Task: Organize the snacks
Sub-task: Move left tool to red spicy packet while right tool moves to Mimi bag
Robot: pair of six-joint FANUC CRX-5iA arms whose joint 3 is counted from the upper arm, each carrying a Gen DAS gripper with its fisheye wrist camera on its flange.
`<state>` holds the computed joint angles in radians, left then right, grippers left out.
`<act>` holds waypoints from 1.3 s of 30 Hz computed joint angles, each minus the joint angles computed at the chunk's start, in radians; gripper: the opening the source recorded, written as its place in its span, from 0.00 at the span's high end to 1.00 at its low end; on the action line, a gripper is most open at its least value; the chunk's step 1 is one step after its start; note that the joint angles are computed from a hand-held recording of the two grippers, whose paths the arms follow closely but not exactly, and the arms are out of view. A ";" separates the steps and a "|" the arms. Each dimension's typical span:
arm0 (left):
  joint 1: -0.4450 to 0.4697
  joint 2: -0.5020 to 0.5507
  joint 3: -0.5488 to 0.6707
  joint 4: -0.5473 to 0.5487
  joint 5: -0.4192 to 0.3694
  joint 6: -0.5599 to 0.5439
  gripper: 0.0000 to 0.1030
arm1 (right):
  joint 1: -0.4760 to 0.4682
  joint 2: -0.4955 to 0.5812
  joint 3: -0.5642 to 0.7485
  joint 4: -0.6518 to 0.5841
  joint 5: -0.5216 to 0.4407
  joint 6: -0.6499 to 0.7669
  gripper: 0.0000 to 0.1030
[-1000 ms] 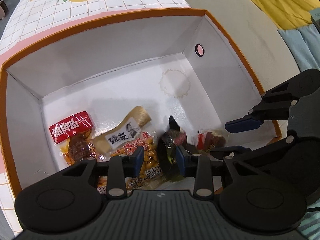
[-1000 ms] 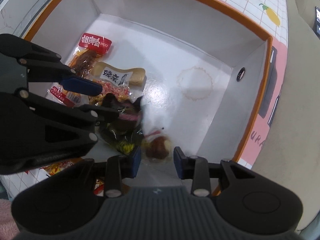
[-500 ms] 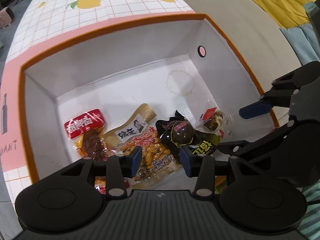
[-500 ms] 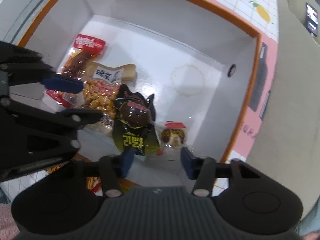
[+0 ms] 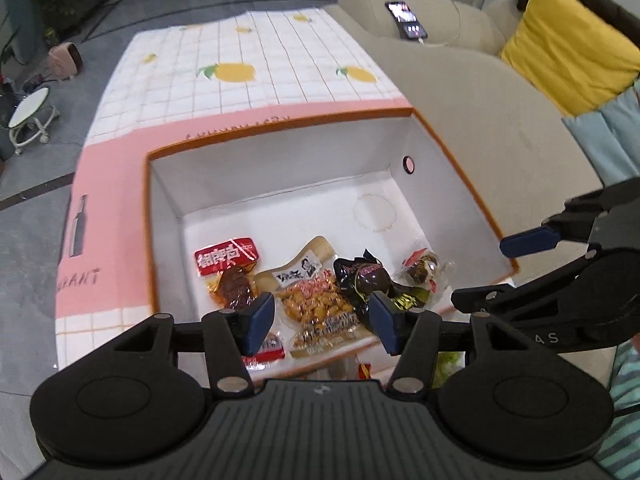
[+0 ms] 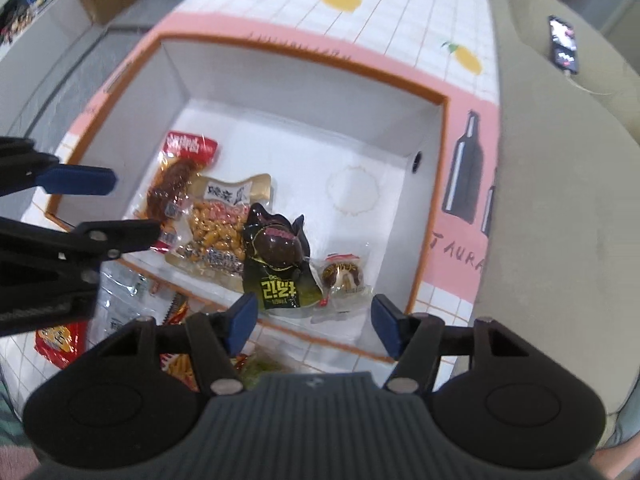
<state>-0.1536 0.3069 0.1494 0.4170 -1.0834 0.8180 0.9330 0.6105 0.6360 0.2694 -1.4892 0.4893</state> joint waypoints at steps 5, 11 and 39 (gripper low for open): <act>0.032 -0.081 -0.076 0.042 -0.011 -0.049 0.38 | 0.057 -0.060 -0.089 0.053 0.044 -0.129 0.41; 0.069 -0.179 -0.156 0.027 -0.033 -0.066 0.37 | 0.129 -0.112 -0.158 0.079 0.080 -0.223 0.41; 0.268 -0.160 -0.303 -0.123 -0.086 0.166 0.23 | 0.292 -0.070 -0.338 0.166 0.260 -0.601 0.40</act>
